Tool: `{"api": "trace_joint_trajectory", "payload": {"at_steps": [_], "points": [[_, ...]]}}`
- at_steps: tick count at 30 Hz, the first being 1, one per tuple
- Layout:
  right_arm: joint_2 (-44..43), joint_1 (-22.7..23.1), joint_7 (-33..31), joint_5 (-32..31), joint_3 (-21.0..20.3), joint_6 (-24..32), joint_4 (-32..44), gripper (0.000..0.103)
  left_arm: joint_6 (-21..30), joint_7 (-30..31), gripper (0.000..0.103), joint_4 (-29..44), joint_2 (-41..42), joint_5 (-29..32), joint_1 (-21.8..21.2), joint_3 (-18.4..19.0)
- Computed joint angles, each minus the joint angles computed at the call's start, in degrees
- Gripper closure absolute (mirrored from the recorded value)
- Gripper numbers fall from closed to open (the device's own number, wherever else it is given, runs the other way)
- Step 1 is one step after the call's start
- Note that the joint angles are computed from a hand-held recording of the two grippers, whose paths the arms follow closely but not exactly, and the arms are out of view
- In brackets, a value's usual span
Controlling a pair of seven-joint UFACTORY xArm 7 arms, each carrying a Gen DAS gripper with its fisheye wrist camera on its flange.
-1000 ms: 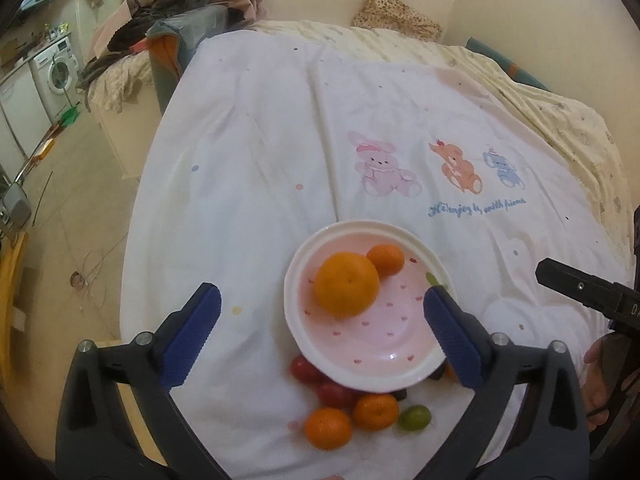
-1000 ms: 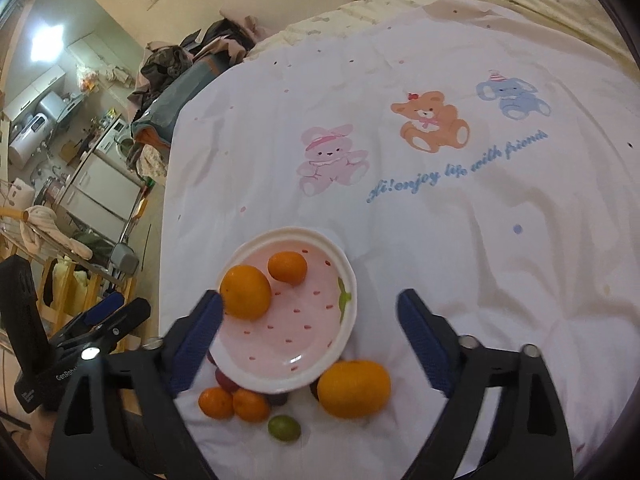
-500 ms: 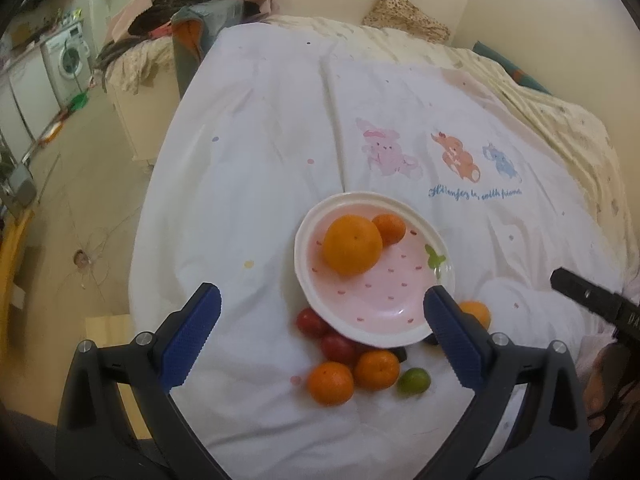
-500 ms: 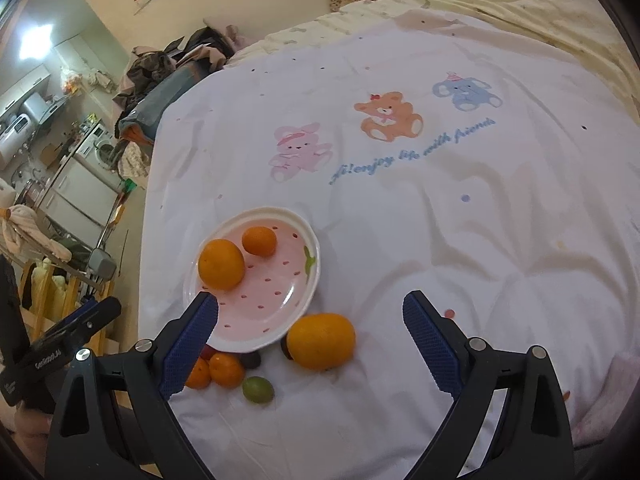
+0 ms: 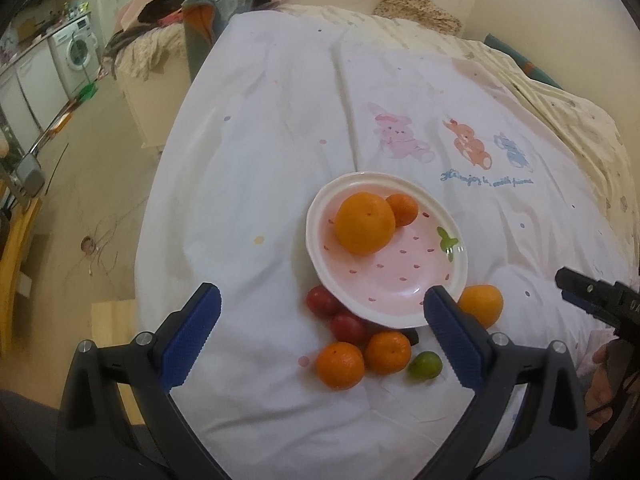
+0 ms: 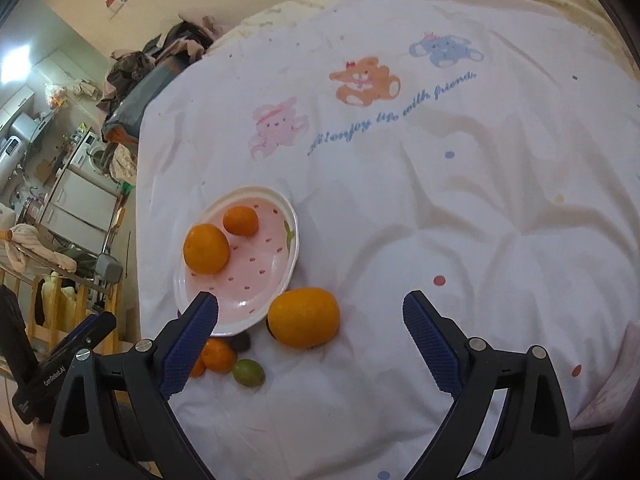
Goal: Organize fruits
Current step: 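Pull both open tools back up from the pink plate, then close the right tool around the second large orange beside the plate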
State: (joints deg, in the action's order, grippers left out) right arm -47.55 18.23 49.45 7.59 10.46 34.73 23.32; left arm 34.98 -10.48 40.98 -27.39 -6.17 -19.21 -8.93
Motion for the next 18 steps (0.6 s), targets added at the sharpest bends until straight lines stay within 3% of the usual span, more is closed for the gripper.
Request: {"api": "trace_joint_trajectory", "payload": {"at_steps": [6,10,18], "points": [[10.72,3.86,-6.07,3.79,-3.38,0.29,3.65,0.016,0.97,-0.15,0.003,0.59,0.89,-0.32,0.07,0.25],[18.19,3.61,-9.72,4.3,-3.25,1.47,7.47,0.017,1.65,-0.59,0.003,0.96,1.62,-0.43,0.33,0.27],[23.66,3.82,-13.1,9.02,-3.21,1.8,8.88,0.029,2.51,-0.33,0.003,0.95,2.02,-1.18,0.48,0.87]]}}
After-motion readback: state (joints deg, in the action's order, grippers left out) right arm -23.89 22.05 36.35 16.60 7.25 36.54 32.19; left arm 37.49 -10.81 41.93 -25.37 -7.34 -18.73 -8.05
